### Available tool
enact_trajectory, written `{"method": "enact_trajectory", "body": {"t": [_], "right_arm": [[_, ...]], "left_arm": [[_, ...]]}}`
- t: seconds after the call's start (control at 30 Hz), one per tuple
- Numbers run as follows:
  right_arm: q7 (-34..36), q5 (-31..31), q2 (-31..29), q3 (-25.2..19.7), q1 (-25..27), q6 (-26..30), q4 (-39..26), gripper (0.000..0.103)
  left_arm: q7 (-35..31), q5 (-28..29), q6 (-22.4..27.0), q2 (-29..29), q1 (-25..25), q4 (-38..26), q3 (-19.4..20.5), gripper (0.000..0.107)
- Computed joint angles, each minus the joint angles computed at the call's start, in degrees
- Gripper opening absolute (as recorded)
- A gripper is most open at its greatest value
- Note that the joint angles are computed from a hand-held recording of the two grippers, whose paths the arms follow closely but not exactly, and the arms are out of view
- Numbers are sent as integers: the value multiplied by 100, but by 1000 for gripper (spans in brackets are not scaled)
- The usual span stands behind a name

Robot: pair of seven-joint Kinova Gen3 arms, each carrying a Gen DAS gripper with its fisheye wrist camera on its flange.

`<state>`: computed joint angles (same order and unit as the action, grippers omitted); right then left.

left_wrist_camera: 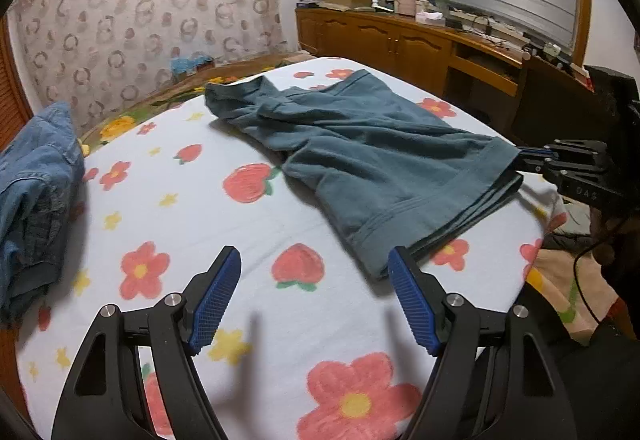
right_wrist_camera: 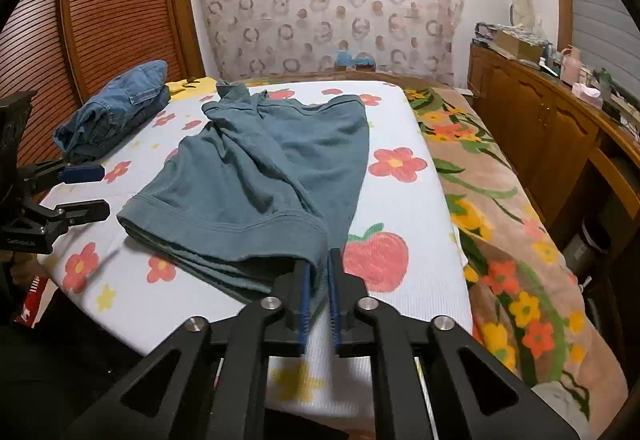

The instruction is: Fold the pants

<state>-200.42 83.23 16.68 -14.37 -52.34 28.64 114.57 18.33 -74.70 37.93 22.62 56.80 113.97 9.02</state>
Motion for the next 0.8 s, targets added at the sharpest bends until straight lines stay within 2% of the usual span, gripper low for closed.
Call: {"method": "enact_trajectory", "body": {"t": [0.17, 0.3, 0.37, 0.47, 0.6, 0.63, 0.67, 0.73, 0.8], "right_arm": [[410, -431, -79, 36, -1, 70, -87, 24], [309, -431, -39, 109, -24, 14, -82, 29], [217, -342, -30, 141, -15, -91, -48, 29], [104, -163, 19, 175, 58, -268, -25, 29], [12, -43, 14, 146, 146, -378, 30, 29], [51, -50, 20, 134, 161, -390, 22, 29], [75, -48, 22, 126, 174, -416, 24, 29], [58, 7, 6, 131, 217, -509, 53, 29], [-51, 145, -6, 129, 293, -679, 86, 23]], "left_arm": [[-234, 76, -253, 80, -94, -95, 8, 77], [-487, 250, -490, 168, -118, -196, -88, 77], [-631, 341, -634, 214, -113, -246, -147, 73], [-872, 507, -835, 259, -85, -305, -258, 63], [-1074, 651, -1129, 252, -4, -311, -460, 42], [-1081, 658, -1208, 242, 33, -299, -524, 35], [-1077, 651, -1322, 220, 49, -272, -578, 33], [-1040, 651, -1305, 215, 187, -278, -710, 22], [-859, 529, -1436, 158, 269, -209, -842, 15]]}}
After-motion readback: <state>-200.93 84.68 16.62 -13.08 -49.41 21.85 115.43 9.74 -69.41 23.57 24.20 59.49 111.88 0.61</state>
